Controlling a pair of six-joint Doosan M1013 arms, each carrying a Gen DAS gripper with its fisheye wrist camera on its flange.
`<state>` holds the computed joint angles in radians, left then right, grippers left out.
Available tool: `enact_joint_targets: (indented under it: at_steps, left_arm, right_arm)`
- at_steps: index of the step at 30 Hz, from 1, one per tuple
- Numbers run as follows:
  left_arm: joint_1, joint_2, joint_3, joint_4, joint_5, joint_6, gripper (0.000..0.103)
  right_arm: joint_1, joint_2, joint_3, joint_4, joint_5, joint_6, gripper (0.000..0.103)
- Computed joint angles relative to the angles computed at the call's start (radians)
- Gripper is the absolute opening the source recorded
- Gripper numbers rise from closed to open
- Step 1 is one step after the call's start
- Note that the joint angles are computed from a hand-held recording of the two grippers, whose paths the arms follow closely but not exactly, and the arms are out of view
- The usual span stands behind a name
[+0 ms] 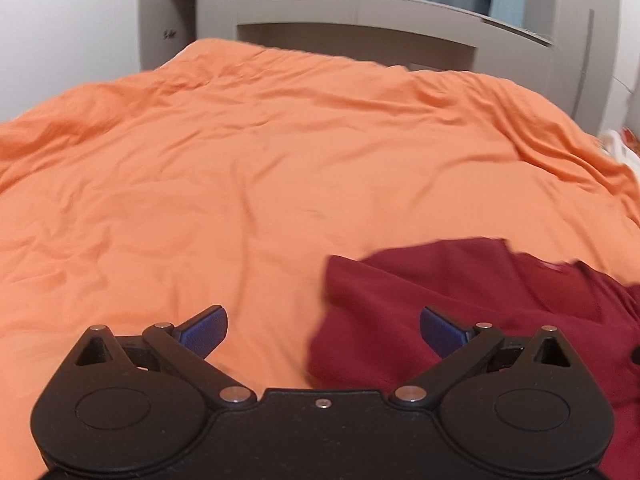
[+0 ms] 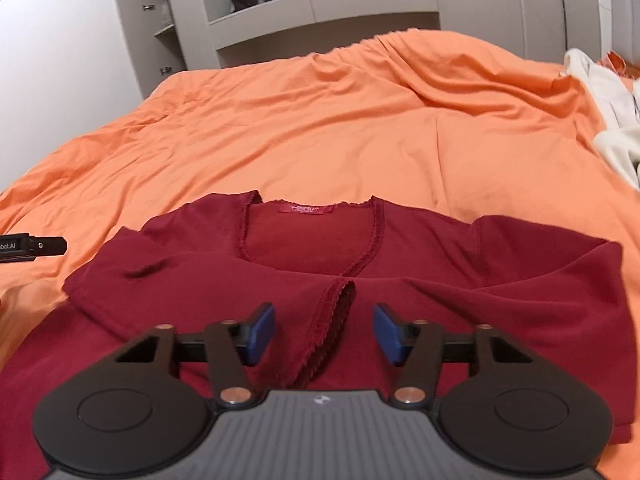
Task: Fold small clothes
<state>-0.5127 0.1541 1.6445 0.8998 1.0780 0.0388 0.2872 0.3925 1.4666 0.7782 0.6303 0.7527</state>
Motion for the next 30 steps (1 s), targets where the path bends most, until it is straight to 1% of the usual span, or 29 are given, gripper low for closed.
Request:
enact_joint_targets:
  at_steps: [1,2,3,5,7,10,12,13,14,15,17,18,20,22,24,26,28,30]
  left_arm:
    - [0.018,-0.005,0.009,-0.014,-0.025,-0.001,0.102]
    - [0.034,-0.009,0.018,-0.027,-0.06,-0.005,0.102]
    - [0.048,-0.015,0.029,-0.039,-0.097,-0.011,0.101]
    - [0.077,-0.021,0.045,-0.084,-0.171,-0.013,0.095]
    - [0.098,-0.025,0.058,-0.119,-0.232,-0.021,0.091]
    - [0.11,-0.018,0.063,-0.134,-0.273,-0.025,0.091]
    - [0.117,-0.008,0.055,-0.164,-0.286,0.009,0.091]
    - [0.123,0.0,0.049,-0.191,-0.292,0.036,0.087]
    - [0.128,0.007,0.042,-0.222,-0.293,0.064,0.078]
    - [0.131,0.014,0.036,-0.248,-0.287,0.088,0.073]
    - [0.131,0.022,0.026,-0.282,-0.267,0.113,0.039]
    - [0.131,0.021,0.026,-0.29,-0.267,0.111,0.034]
    - [0.127,0.012,0.034,-0.283,-0.283,0.087,0.012]
    - [0.111,0.007,0.033,-0.232,-0.26,0.049,0.006]
    - [0.088,0.004,0.03,-0.155,-0.229,-0.014,0.005]
    - [0.067,0.014,0.011,-0.105,-0.164,-0.038,0.005]
    - [0.063,0.035,-0.012,-0.112,-0.122,0.007,0.005]
    - [0.067,0.048,-0.025,-0.156,-0.106,0.046,0.005]
  right_arm:
    - [0.002,0.004,-0.003,-0.002,0.001,0.006,0.04]
    - [0.004,0.007,-0.006,-0.012,0.0,0.013,0.022]
    - [0.007,0.009,-0.009,-0.028,-0.005,0.024,0.014]
    - [0.004,0.007,-0.002,-0.007,-0.016,0.008,0.01]
    - [0.001,-0.002,0.01,0.009,-0.045,-0.001,0.01]
    - [-0.002,-0.006,0.013,-0.009,-0.065,0.025,0.01]
    - [-0.005,0.002,0.003,-0.027,-0.042,0.053,0.01]
    - [-0.004,0.005,0.0,-0.037,-0.033,0.064,0.01]
    - [-0.003,0.007,-0.001,-0.043,-0.03,0.069,0.01]
    - [-0.003,0.007,0.0,-0.044,-0.031,0.071,0.01]
    - [-0.005,0.007,0.0,-0.035,-0.029,0.065,0.01]
    - [-0.006,0.007,-0.001,-0.03,-0.026,0.063,0.01]
    - [-0.006,0.005,0.0,-0.025,-0.028,0.058,0.01]
    - [-0.006,0.004,0.001,-0.019,-0.027,0.049,0.01]
    - [-0.003,0.002,0.003,-0.023,-0.036,0.044,0.01]
    - [0.004,0.002,0.003,-0.059,-0.045,0.057,0.01]
    - [0.009,0.001,0.007,-0.079,-0.056,0.058,0.01]
    - [0.008,-0.001,0.01,-0.078,-0.059,0.054,0.01]
